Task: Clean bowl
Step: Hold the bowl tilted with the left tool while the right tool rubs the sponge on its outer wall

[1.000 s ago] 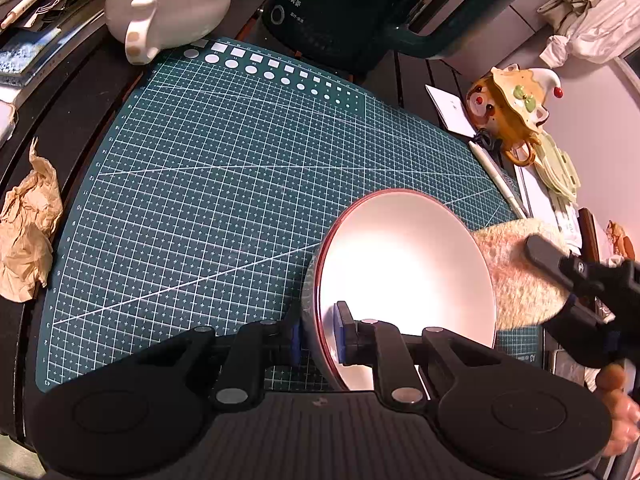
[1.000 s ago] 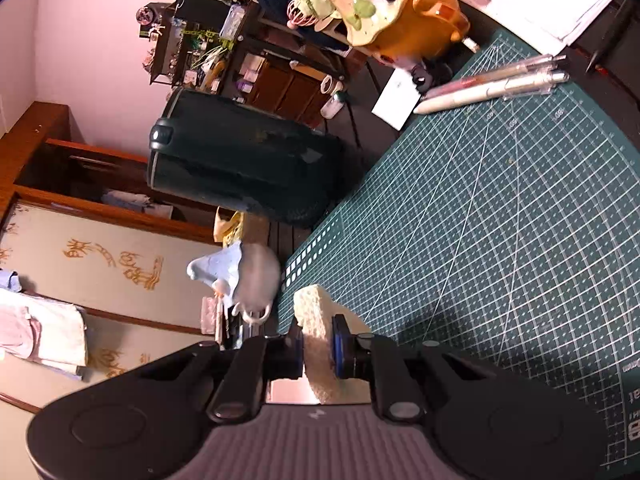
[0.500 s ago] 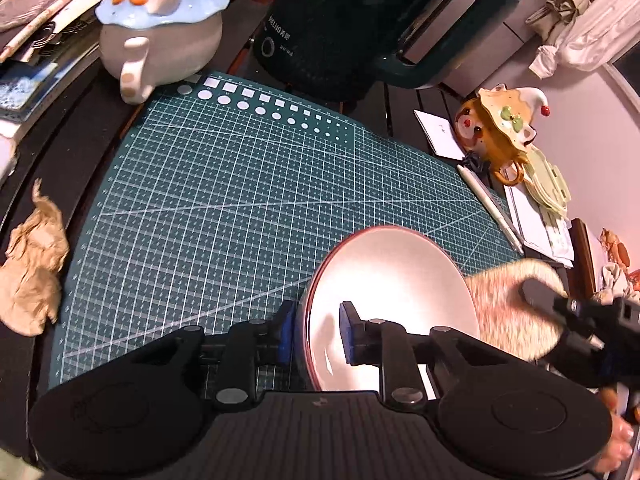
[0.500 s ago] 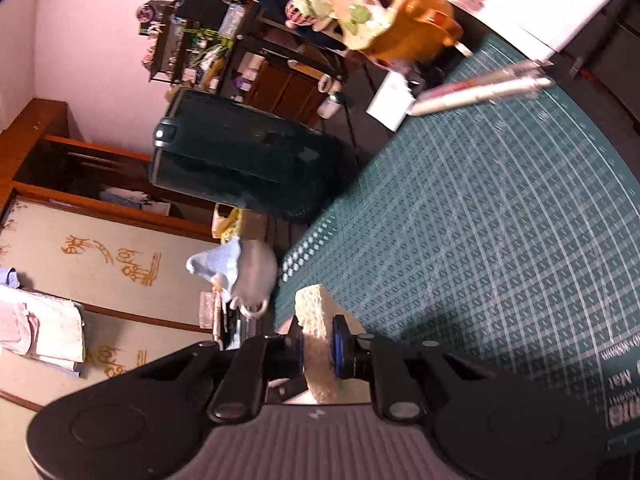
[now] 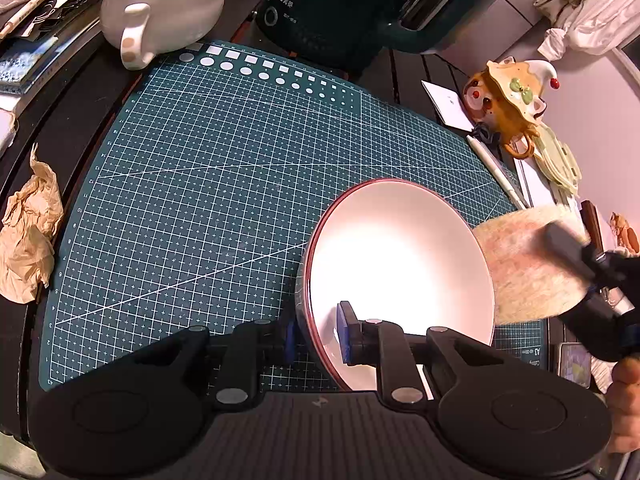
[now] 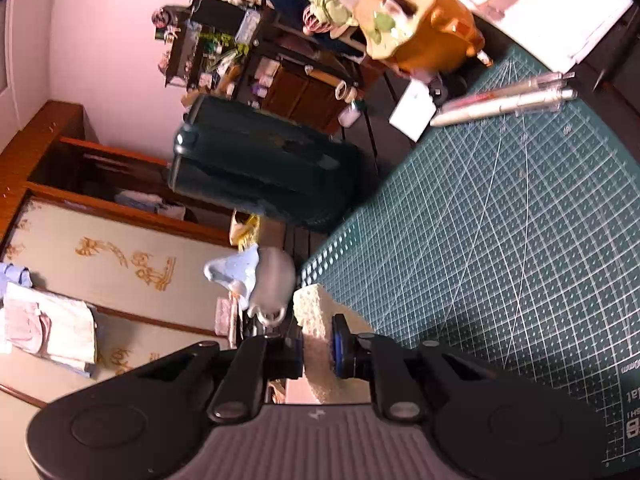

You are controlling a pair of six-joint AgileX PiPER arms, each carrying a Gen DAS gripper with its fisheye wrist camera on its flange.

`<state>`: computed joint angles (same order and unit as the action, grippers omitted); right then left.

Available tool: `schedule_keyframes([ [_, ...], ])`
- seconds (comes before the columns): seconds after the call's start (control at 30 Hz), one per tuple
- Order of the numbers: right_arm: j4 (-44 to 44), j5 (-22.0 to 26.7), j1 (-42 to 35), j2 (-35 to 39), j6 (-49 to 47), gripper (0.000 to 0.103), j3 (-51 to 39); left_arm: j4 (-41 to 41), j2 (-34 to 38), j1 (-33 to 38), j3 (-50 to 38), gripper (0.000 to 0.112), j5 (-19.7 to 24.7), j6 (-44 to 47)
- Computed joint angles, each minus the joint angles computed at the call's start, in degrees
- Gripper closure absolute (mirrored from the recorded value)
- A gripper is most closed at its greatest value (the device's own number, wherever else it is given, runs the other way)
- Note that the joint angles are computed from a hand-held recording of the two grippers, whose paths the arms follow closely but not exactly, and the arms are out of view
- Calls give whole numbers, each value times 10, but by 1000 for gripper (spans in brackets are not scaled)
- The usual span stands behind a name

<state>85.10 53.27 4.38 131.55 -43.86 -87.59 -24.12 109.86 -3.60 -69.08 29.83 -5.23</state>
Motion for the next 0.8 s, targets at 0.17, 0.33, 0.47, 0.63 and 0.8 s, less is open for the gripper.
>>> schedule_keyframes([
  [0.17,-18,-11,-5,-14,15,90,-1,-8,4,2,-1,93,-3,6],
  [0.33,-25,-10,1,-4,18,90,-4,-5,8,2,-6,93,-1,4],
  [0.47,-28,-6,-3,-1,40,90,-12,-7,11,3,-8,93,-2,5],
  [0.63,3,-2,-5,-9,10,90,2,-5,11,2,-9,93,-2,3],
  [0.8,-33,-8,-2,1,51,90,-17,0,8,-2,-7,93,-4,-7],
])
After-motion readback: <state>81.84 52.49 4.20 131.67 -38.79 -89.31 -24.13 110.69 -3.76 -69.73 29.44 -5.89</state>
